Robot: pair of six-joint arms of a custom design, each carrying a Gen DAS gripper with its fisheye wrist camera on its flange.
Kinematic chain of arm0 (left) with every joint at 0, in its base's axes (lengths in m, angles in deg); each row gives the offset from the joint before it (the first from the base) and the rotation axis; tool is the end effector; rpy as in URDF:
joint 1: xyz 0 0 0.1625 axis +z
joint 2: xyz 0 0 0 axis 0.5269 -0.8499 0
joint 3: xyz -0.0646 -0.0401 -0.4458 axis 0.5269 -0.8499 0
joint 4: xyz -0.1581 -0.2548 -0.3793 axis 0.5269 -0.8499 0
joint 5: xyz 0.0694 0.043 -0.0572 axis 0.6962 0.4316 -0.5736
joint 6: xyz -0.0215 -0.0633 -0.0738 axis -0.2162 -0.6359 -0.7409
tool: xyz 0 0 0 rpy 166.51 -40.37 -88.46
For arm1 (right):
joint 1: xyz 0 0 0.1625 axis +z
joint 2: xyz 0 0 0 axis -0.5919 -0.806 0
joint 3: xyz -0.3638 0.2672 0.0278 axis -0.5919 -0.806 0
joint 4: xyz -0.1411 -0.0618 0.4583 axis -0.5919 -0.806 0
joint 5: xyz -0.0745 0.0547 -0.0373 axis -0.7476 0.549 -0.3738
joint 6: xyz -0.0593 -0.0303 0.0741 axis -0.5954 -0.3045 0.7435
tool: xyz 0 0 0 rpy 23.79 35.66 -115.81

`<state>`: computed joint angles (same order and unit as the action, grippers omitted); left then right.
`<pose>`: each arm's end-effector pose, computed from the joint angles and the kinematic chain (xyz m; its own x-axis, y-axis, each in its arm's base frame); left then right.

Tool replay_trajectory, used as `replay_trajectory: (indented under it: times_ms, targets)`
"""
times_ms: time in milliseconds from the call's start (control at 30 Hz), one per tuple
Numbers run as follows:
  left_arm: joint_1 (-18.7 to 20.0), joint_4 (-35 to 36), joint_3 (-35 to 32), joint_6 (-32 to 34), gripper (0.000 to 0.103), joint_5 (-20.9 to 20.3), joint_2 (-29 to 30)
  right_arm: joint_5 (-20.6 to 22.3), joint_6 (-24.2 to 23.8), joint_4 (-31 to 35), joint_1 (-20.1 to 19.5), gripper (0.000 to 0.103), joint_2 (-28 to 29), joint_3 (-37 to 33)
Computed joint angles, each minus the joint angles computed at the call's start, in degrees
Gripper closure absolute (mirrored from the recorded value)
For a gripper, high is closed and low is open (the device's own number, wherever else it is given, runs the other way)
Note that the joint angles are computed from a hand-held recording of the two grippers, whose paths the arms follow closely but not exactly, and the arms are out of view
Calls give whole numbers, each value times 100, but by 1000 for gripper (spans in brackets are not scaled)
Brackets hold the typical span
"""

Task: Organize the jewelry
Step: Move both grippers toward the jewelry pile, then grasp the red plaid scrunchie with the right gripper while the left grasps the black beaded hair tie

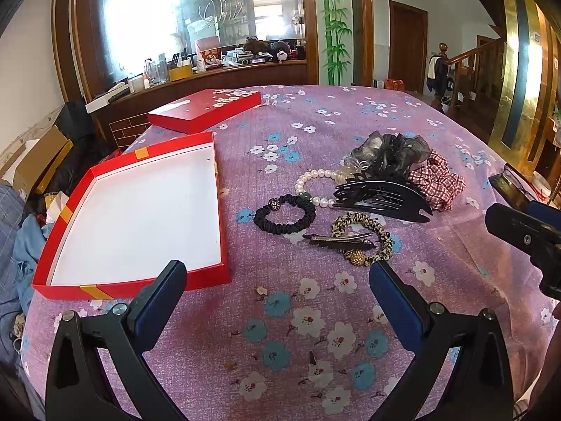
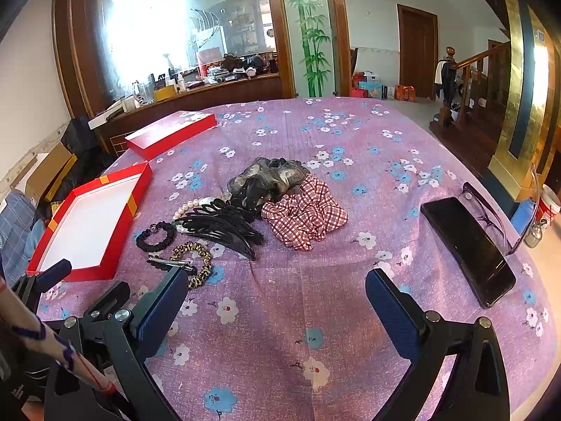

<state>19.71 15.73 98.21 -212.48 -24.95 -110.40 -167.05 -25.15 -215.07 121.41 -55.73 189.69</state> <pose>-0.2604 -0.6646 -0.0313 -0.6374 0.2086 -0.7417 0.6625 0.6399 -0.3894 0.0387 -0.6426 0.2163 -0.7875 0.1132 0.6059 -0.4005 0.6533 -0.6425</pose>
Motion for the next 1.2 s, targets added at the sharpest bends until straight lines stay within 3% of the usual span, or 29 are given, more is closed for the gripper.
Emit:
replay_trajectory:
  times_ms: [367,567,733,833,933,1200]
  targets:
    - [47,15,-8,-14,0,51,-57,45,79,233,-45,0,-59,-49]
    - [225,69,-8,-237,0,236,-353,285,461,757,-124,1,-394,-181]
    - [408,400,-150,-587,0,527,-493,400,784,1148,-192,8,-509,-366]
    - [498,725,-308,-843,0,794,-480,440,984,1641,-255,13,-448,-610]
    - [524,955,-417,-967,0,1030,-444,569,1413,2551,-353,16,-306,-1068]
    - [452,1003,-479,-883,0,1030,-384,-27,1944,3586,-344,16,351,-2075]
